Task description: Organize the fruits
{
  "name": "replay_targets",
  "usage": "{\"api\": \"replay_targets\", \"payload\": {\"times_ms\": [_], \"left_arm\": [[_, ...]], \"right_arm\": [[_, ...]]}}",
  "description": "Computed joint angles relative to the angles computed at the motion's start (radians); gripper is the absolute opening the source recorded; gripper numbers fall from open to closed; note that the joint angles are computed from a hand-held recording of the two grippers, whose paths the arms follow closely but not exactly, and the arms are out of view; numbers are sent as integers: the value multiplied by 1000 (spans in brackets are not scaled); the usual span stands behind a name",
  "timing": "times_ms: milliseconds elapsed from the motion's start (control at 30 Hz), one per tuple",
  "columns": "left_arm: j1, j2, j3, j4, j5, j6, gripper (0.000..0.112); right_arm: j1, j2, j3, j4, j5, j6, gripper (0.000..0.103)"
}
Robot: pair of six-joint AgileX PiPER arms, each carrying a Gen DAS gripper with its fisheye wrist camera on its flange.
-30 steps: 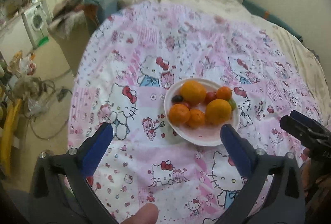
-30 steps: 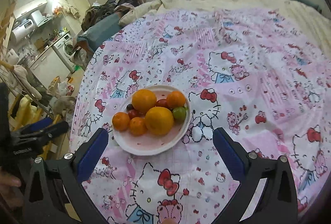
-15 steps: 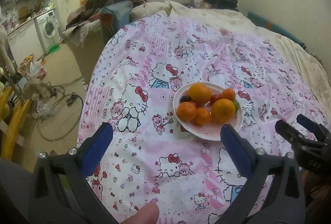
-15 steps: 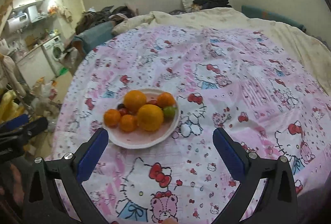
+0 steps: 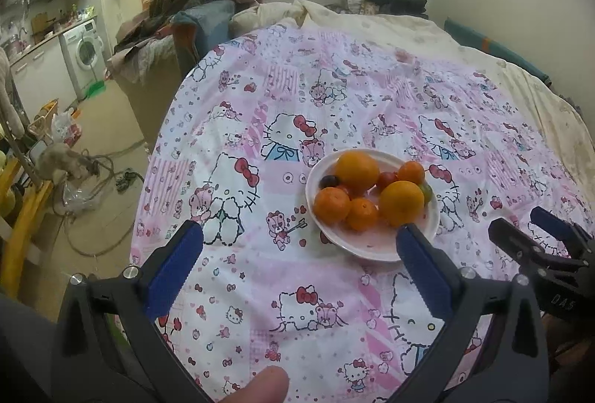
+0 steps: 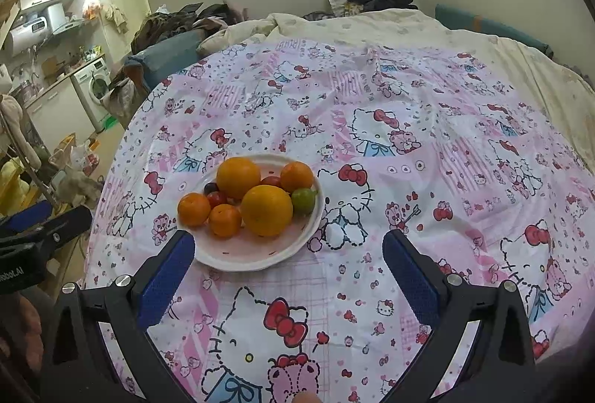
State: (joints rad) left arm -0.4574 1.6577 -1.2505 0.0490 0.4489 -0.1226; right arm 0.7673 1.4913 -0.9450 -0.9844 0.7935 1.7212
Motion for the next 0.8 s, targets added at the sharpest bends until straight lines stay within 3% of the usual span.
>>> {"api": "replay_targets", "payload": {"times_ms": [800], "left_arm": [[9,7,-5,-49,29,39,102]], "right_arm": [[-5,-1,-2,2,4,-6,103]]}}
